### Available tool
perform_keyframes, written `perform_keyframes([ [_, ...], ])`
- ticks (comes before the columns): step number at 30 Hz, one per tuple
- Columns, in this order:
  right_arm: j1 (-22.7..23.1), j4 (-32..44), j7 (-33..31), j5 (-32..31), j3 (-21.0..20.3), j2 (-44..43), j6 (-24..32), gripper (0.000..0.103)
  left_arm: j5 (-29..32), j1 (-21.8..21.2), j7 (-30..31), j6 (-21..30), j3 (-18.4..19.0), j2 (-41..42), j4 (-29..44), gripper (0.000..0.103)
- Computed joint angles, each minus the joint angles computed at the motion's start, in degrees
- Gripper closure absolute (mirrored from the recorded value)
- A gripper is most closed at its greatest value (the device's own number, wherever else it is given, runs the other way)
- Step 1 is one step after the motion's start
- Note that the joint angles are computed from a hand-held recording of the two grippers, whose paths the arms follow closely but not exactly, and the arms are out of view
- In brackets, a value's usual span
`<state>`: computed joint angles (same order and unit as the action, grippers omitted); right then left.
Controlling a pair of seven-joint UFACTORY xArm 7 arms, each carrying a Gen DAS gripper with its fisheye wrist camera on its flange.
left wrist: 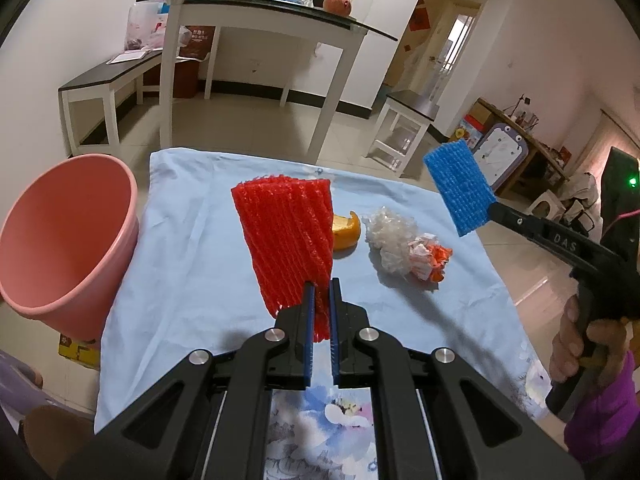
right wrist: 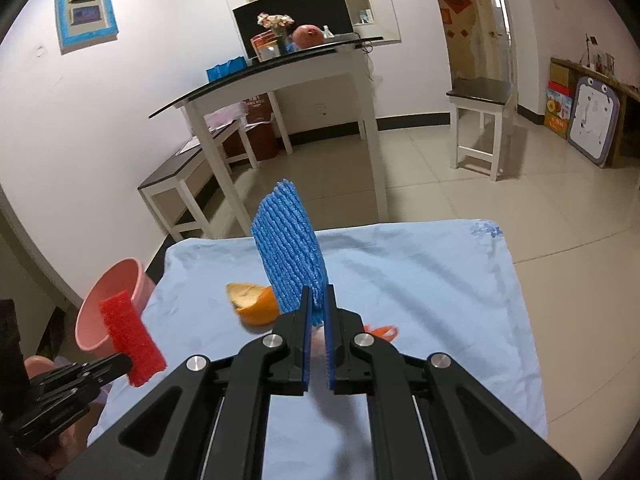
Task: Collect trash
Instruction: 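Carry the red net and blue sponge over the pink bucket and open both tools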
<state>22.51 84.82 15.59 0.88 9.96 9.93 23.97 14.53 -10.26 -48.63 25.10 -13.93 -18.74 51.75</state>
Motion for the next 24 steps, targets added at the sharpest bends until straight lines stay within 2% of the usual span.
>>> perform_keyframes([
  [5,2.51,-2.55,5.1,-4.14,0.29,-2.4,-0.32,0.098,-1.24,-0.53,1.09,-0.97,0.54,-1.63,-1.45,0.097],
  [10,4.16,-2.0,6.14,-6.09,1.37,-1.98,0.59,0.098,-1.0,0.43,0.3,-1.65,-0.26,-3.77,-3.33,0.097],
  [24,9.86,12.97,-0.93,-5.22,2.66,9.43,4.86,0.098,1.06,6.19,-4.36,-1.83,-1.97,-10.67,-8.43,0.097],
])
